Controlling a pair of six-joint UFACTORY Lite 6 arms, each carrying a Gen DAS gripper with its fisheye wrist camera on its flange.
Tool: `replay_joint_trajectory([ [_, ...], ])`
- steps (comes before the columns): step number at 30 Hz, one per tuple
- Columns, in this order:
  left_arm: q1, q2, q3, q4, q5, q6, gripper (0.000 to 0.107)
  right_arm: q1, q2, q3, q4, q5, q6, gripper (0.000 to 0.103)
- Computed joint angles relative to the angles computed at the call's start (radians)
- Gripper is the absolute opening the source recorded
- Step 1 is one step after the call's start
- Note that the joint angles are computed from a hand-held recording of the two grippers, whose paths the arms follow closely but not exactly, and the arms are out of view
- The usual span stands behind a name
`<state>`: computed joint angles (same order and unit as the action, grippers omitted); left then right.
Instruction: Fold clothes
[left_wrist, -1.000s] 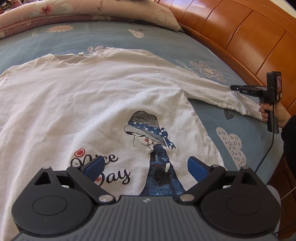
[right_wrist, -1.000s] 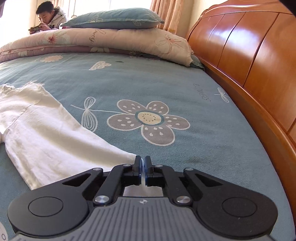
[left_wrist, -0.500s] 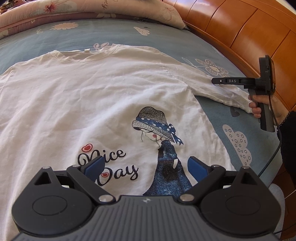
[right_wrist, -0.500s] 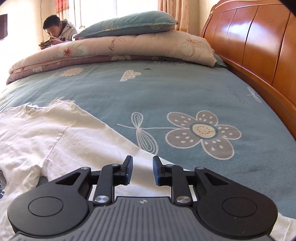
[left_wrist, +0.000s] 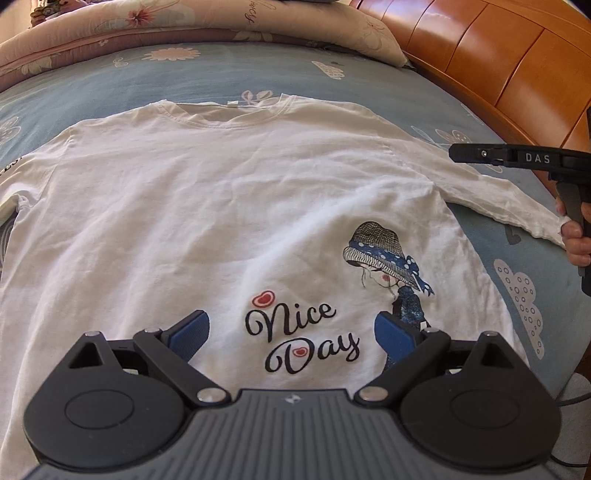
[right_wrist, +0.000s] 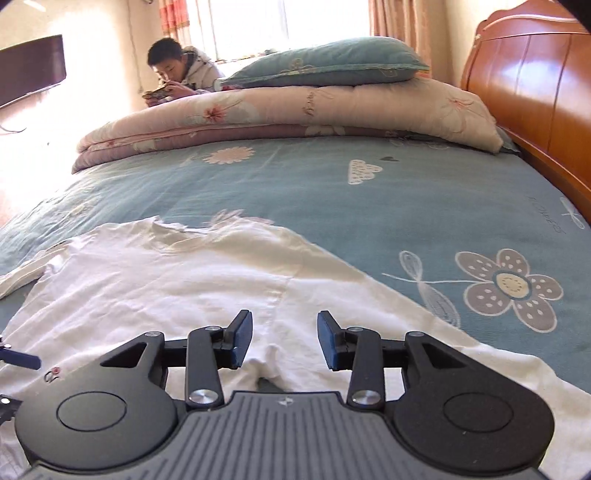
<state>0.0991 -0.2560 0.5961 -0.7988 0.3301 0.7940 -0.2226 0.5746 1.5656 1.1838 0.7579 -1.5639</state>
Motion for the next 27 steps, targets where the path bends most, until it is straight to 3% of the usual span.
replay_joint_trajectory([
  [4,0.024,-0.015,-0.047,0.015,0.014,0.024,0.096,0.126,-0.065,-0.153,0.021,-0.071,-0.034,0.044],
  [8,0.019,-0.166,-0.172,0.122,0.015,0.013,0.098,0.210,-0.096,-0.271,-0.057,-0.219,0.033,0.045],
  [11,0.072,-0.319,-0.273,0.144,0.075,0.073,0.101,0.178,-0.198,-0.407,-0.068,-0.259,0.006,0.047],
  [15,0.089,-0.482,-0.332,0.277,0.192,0.007,0.102,0.117,-0.363,-0.565,-0.274,-0.244,0.155,0.051],
  [17,0.150,-0.485,-0.297,0.248,0.291,0.091,0.102,0.105,-0.452,-0.625,-0.460,-0.219,0.316,0.061],
  [19,0.239,-0.481,-0.257,0.184,0.377,0.206,0.102,0.100,-0.528,-0.627,-0.573,-0.153,0.445,0.061],
  [21,0.317,-0.473,-0.205,0.118,0.405,0.278,0.102,0.093,-0.607,-0.619,-0.637,-0.081,0.524,0.061],
  [27,0.431,-0.368,-0.077,-0.028,0.438,0.358,0.102,0.099,-0.805,-0.454,-0.607,0.161,0.594,0.066],
])
